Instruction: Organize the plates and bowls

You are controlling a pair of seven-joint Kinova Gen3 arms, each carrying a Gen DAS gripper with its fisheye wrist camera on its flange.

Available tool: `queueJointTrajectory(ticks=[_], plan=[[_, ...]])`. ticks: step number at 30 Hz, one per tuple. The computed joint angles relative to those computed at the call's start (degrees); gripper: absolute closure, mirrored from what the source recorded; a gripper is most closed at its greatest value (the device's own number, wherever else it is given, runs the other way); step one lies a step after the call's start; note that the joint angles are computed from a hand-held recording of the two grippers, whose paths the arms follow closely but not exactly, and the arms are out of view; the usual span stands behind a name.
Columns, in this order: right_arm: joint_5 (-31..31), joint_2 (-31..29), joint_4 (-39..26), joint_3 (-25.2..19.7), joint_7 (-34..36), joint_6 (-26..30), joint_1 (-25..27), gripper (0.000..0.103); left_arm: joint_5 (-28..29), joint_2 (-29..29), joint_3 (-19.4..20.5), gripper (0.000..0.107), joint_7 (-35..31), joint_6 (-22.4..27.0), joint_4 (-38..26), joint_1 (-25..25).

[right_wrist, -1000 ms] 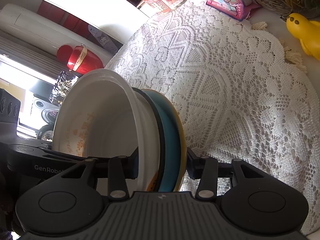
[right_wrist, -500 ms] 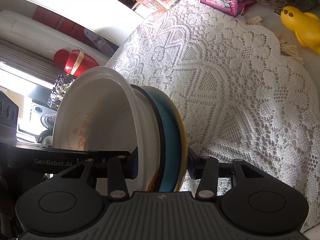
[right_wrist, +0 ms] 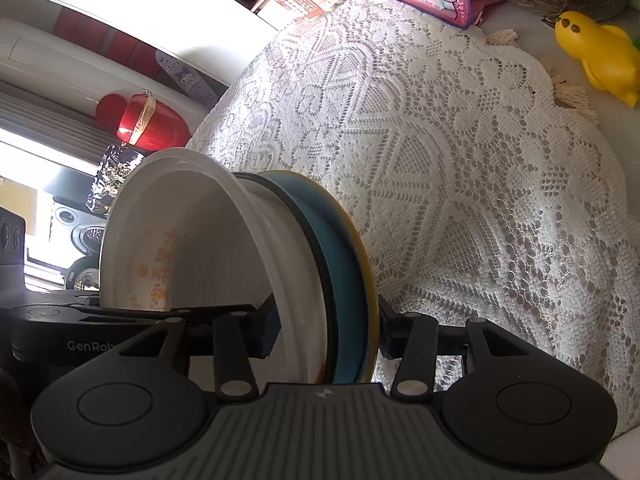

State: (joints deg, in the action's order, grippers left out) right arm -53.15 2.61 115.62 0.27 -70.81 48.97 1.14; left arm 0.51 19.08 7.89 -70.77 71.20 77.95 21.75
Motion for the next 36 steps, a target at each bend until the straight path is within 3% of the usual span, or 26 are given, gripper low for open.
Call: queueJointTrajectory(ticks=[7, 10, 19, 36], plan=[[1.7, -1.2, 0.5, -0.7, 1.1, -2.6, -1.1, 0.056, 0.3, -0.8, 0.1, 0.049, -0.4, -1.9, 1.7, -0.3], [5.2, -2.0, -0.4, -0.7, -3.7, -2.2, -2.1, 0.056, -1.2, -0.9, 0.0, 0.049, 0.3, -2.0, 1.9, 0.8], [5.1, -1.3, -1.2, -0.1, -4.9, -0.9, -2.0, 0.056, -0.4, -0.7, 0.1, 0.051, 0.1, -2.0, 1.7, 0.1], [5.5, -5.1, 1.2, 0.5, -4.5, -3.8, -3.6, 0.055, -2.0, -2.1, 0.3, 0.053, 1.6, -2.2, 2.4, 1.6]])
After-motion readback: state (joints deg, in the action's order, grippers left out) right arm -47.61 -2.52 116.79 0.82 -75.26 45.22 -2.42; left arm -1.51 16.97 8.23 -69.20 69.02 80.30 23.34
